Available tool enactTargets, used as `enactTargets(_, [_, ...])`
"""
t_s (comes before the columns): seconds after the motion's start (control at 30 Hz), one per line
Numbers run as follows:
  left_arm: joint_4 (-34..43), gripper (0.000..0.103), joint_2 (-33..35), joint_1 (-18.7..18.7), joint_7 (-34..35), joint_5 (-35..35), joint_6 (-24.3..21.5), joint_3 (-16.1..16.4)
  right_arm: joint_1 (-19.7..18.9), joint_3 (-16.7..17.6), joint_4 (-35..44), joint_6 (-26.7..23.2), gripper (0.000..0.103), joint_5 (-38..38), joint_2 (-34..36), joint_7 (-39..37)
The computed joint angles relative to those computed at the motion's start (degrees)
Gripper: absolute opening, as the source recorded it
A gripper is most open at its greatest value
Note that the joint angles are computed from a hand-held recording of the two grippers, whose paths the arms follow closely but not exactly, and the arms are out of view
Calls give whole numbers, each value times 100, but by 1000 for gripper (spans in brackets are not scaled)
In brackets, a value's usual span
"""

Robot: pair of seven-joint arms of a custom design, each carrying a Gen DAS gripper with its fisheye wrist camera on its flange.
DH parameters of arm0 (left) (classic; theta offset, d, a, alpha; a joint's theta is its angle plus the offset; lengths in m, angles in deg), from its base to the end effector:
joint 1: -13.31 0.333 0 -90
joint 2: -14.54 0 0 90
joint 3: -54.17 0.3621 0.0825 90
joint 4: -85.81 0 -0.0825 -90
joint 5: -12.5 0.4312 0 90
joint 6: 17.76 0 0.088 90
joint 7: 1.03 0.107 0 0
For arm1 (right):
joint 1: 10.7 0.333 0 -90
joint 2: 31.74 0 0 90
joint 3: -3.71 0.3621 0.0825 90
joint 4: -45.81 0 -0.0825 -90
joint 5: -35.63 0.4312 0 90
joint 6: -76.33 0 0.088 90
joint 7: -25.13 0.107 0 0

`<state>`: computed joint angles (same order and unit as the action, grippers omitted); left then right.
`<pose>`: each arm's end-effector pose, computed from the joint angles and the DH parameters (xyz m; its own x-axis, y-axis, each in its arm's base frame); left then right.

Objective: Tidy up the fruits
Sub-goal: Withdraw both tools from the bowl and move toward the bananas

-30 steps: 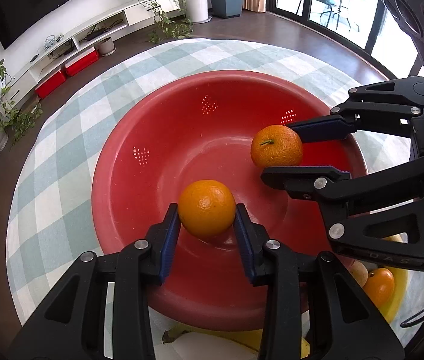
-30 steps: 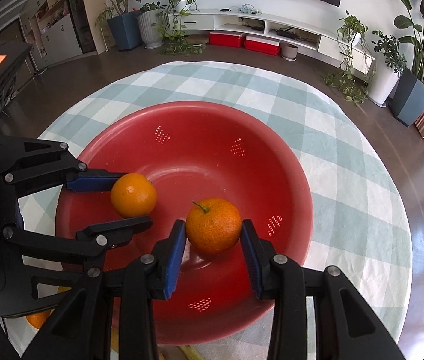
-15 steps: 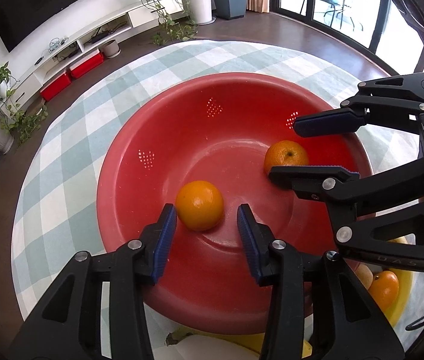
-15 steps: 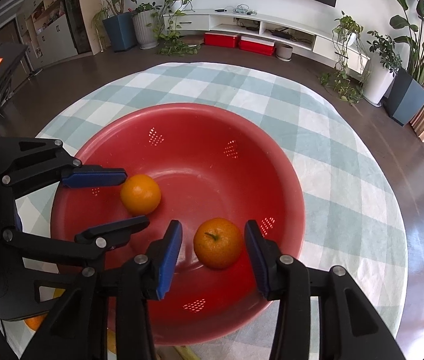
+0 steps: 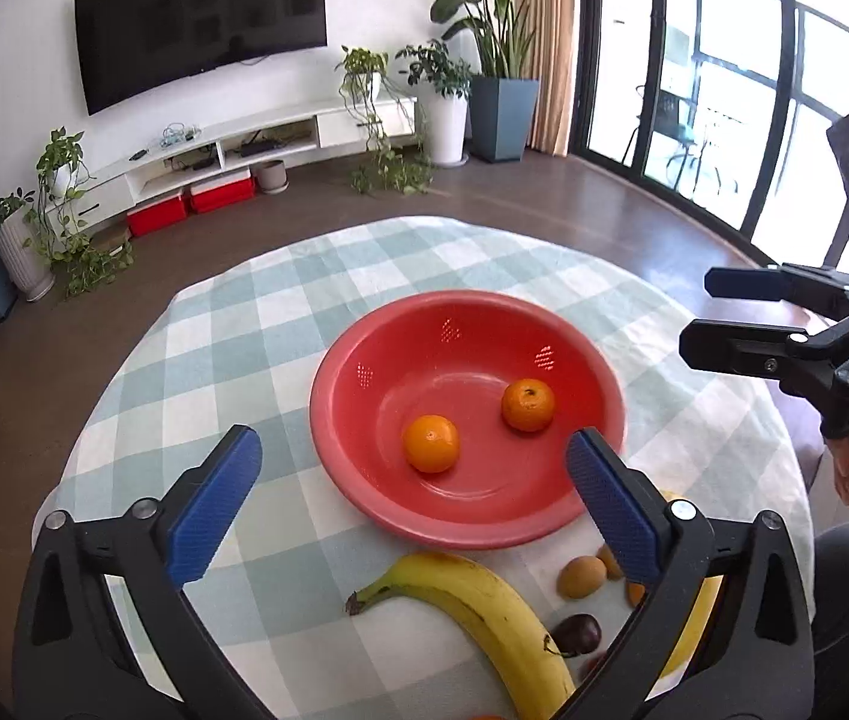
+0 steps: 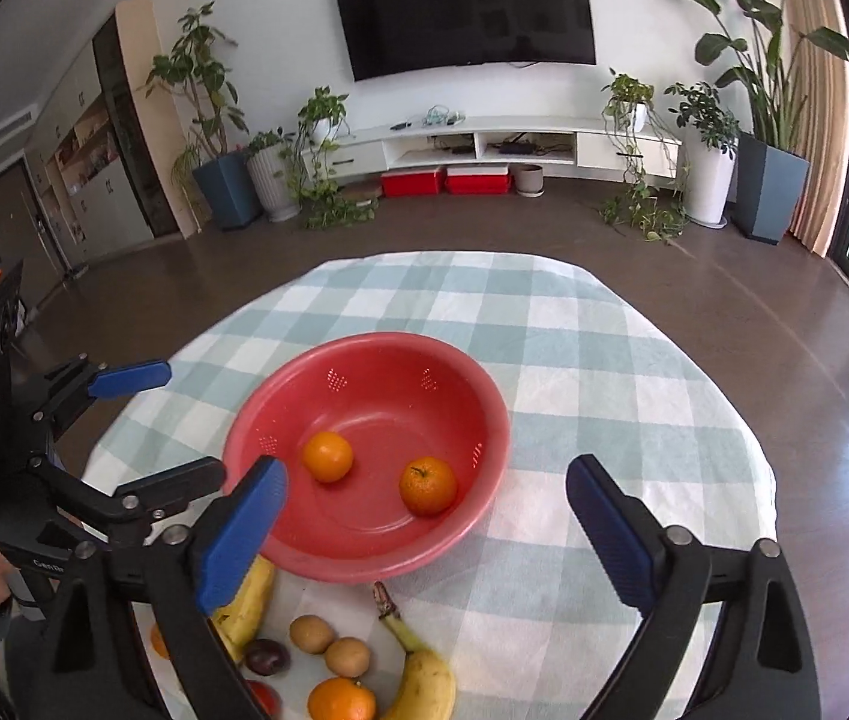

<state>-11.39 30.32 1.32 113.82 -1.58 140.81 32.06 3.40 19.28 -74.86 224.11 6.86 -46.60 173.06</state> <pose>0.6372 -0.3781 0.5655 -0.7068 -0.7074 0.0102 -0.4745 0.4632 -0.7485 0.4777 0.3003 0.6369 -0.0683 -0.9823 -0.1744 -0.6670 0.1750 -0.7243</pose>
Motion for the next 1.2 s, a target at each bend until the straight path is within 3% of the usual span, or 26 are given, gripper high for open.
enactTargets(0.1, [-654, 103, -503, 486, 674, -1333, 554, -430, -67, 99, -535, 318, 102, 100, -544, 525])
enactTargets(0.17, [-1040, 103, -844, 595, 976, -2169, 818, -489, -167, 265, -862, 439, 103, 210, -866, 836])
enactTargets(0.23, [-1400, 103, -1169, 527, 154, -1520, 701, -266, -271, 494, -1123, 397, 103, 312, -1149, 1080])
enactTargets(0.27, [-1563, 103, -1303, 229, -481, -919, 628, 123, -322, 622, -1227, 338, 103, 345, -1271, 1199])
enactTargets(0.3, [-1808, 103, -1483, 93, -795, -720, 683, 311, -346, 732, -1342, 313, 103, 390, -1390, 1306])
enactTargets(0.37, [-2207, 103, -1778, 27, -463, -1290, 786, 385, -310, 888, -1549, 278, 103, 544, -1572, 1430])
enactTargets(0.47, [-2790, 103, -2141, -62, -1073, -649, 893, 494, -171, 1066, -1753, 177, 103, 829, -1719, 1541])
enactTargets(0.6, [-3441, 103, -2488, -504, -882, -761, 956, 763, 18, 1238, -1700, -268, 103, 1080, -1603, 1522])
enactTargets(0.67, [-3624, 103, -2567, -840, -609, -1054, 962, 1007, 124, 1218, -1608, -429, 100, 1097, -1435, 1445])
enactTargets(0.77, [-3745, 102, -2605, -1244, -328, -1419, 872, 1346, 258, 1095, -1524, -551, 87, 1165, -1246, 1464])
enactTargets(0.93, [-3726, 102, -2617, -1309, -458, -1237, 930, 1439, 260, 919, -1469, -450, 86, 1133, -1094, 1759])
enactTargets(1.2, [-3501, 102, -2453, -1257, -426, -1244, 722, 1457, 523, 542, -837, -866, 86, 1166, -218, 1505])
